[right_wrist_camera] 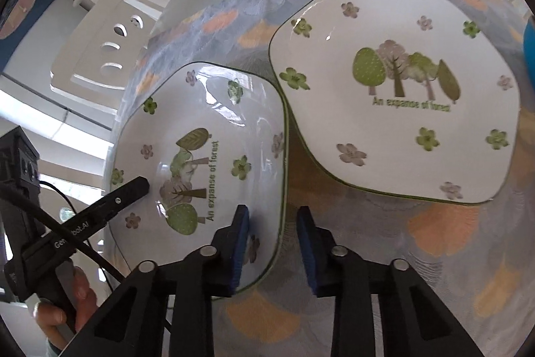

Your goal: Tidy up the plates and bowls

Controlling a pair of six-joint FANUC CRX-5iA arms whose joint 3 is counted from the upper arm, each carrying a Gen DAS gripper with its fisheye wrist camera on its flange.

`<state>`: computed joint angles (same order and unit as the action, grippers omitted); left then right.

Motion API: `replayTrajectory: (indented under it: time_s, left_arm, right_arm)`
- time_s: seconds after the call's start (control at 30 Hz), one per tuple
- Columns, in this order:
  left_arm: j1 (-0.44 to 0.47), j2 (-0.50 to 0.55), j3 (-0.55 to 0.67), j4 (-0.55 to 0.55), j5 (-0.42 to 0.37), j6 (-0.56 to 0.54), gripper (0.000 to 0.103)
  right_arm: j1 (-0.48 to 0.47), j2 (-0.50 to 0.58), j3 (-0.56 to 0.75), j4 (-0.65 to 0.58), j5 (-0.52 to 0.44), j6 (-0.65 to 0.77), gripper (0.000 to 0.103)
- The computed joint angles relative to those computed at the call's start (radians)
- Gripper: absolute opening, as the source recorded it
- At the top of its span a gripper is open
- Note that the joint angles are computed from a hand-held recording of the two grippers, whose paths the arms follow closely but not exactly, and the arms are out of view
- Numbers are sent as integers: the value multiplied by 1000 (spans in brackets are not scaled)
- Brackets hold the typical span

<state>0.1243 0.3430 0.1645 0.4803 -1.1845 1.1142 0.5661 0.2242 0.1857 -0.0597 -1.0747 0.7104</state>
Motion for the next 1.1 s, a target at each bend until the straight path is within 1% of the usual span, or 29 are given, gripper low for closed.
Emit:
replayTrajectory:
  time_s: [0.1, 0.23, 0.33, 0.47, 0.57, 0.67, 0.73, 0.83, 1.1]
  left_arm:
    - [-3, 8, 4, 8, 5, -6, 26]
    - [0, 16, 1, 33, 7, -25, 26]
    - [0, -2, -23, 37, 31, -49, 26]
    - [16, -51, -82, 74, 57, -88, 26]
    - [29, -88, -112, 88, 66, -122, 26]
    - [33, -121, -125, 50, 73, -130, 26]
    - [34, -142, -138, 28, 84, -134, 26]
    - [53, -163, -165, 48, 77, -150, 26]
    - [78, -232, -234, 94, 79, -204, 26]
  right_arm:
    - [8, 15, 9, 15, 6, 21, 23]
    - [15, 24, 4, 43, 29, 22, 25]
    - [15, 24, 3, 45, 32, 56, 25]
    - [11, 16, 2, 26, 31, 102, 26]
    - [0, -1, -6, -25, 47, 140, 26]
    - [4, -15, -14, -44, 52, 169, 25]
    - [-3, -14, -3, -83, 41, 198, 25]
    - [-22, -15, 6, -150, 28, 238, 25]
    - [26, -81, -57, -93, 91, 248, 25]
